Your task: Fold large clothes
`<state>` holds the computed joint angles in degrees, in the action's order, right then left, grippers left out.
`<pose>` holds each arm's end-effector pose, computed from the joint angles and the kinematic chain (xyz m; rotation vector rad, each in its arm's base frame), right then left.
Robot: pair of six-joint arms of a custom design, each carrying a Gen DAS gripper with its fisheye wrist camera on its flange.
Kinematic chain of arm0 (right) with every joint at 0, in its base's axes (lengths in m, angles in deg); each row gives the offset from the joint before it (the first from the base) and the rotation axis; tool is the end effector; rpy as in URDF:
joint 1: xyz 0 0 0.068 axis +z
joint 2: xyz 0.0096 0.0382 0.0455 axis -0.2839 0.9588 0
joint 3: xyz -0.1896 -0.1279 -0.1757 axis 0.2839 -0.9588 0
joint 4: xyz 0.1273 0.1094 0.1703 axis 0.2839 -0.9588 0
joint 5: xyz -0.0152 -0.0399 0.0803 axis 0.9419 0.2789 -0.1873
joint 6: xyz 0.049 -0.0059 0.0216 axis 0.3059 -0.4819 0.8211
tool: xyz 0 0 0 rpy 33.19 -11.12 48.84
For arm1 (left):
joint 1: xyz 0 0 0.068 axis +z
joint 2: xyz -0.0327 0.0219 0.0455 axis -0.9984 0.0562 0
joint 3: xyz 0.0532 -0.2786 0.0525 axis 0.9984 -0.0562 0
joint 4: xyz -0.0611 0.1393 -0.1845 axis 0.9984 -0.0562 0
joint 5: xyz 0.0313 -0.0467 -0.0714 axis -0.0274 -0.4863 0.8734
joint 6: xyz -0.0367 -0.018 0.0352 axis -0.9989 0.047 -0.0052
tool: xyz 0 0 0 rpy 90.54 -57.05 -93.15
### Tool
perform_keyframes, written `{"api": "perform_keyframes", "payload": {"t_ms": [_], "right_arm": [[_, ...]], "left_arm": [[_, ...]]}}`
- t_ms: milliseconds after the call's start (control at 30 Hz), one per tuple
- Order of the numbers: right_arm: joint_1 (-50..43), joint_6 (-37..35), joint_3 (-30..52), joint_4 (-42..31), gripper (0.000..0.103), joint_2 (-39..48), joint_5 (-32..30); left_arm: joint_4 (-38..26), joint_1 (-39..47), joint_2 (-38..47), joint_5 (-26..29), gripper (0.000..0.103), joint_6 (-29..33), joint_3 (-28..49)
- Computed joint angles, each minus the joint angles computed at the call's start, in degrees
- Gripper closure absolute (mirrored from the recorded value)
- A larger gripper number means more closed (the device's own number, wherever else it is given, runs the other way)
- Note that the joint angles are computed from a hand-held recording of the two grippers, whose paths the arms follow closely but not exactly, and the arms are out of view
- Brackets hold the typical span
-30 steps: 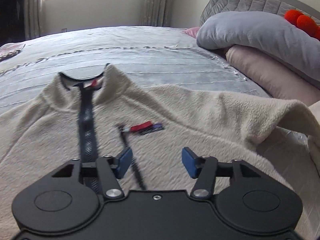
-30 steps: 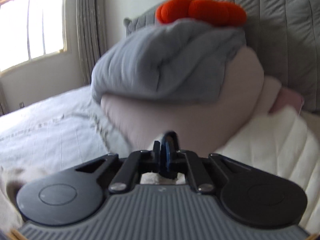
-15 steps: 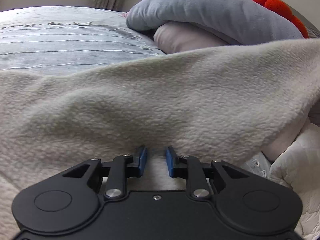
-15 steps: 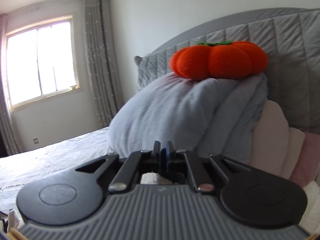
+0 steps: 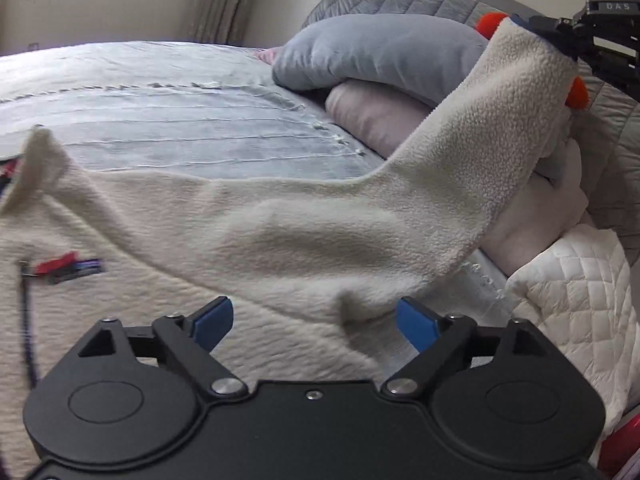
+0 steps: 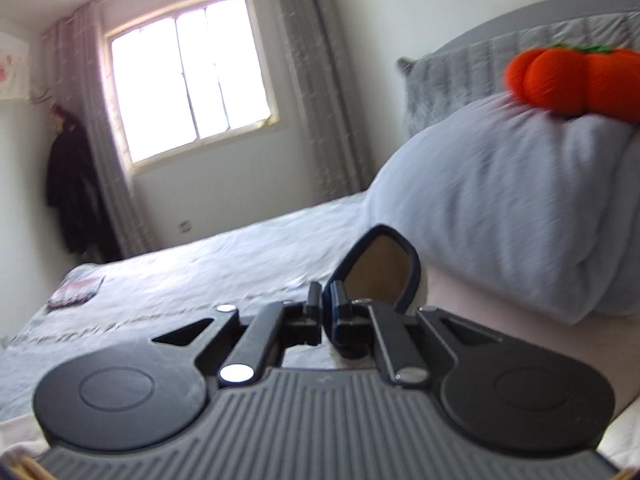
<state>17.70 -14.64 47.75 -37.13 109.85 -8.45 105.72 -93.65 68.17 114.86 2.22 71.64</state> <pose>0.2160 0.1285 0.2863 0.1256 1.8923 0.2804 0.1891 -0.0381 0.1420 0.3345 2.2557 -0.5862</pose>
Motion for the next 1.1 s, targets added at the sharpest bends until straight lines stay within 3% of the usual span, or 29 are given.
{"api": "perform_keyframes", "payload": {"t_ms": [133,200,333,433,500,600,767,800,833,900,1100], "right_arm": [[9.0,3.1,6.6,-1.3,0.099,11.0,1.6],[12.6,4.6,10.2,-1.0,0.099,16.5,1.4],[18.1,8.3,20.2,-0.8,0.099,28.1,-1.4],[22.3,10.4,31.0,-2.7,0.099,37.6,-3.9],[24.6,10.9,39.4,-5.5,0.099,44.0,-5.7],[27.5,11.2,52.7,-10.8,0.099,53.6,-8.5],[31.2,12.7,75.4,-22.0,0.096,68.2,-13.7],[31.8,12.8,80.3,-25.5,0.082,70.8,-14.3],[32.3,12.5,83.5,-27.9,0.056,72.2,-14.1],[33.0,10.9,81.2,-26.3,0.036,71.0,-11.3],[30.0,11.0,56.1,-15.1,0.035,58.0,-7.5]], "left_arm": [[-13.5,18.4,-6.8,6.4,0.009,16.0,1.0],[-23.6,31.0,-8.0,13.2,0.009,25.7,3.6],[-42.1,52.8,-0.8,24.3,0.009,46.8,12.5],[-52.9,64.6,7.9,27.8,0.009,59.3,20.5],[-57.3,70.1,13.0,28.3,0.009,64.2,25.0],[-61.9,75.9,19.6,28.5,0.009,69.5,31.0],[-65.8,81.6,28.2,29.5,0.009,72.7,38.5],[-66.9,82.0,30.0,29.5,0.009,72.7,40.2],[-67.2,82.3,31.3,29.4,0.009,72.3,41.2],[-69.1,82.9,34.2,29.5,0.009,71.9,43.9],[-65.5,78.2,36.6,29.8,0.015,66.8,42.5]]}}
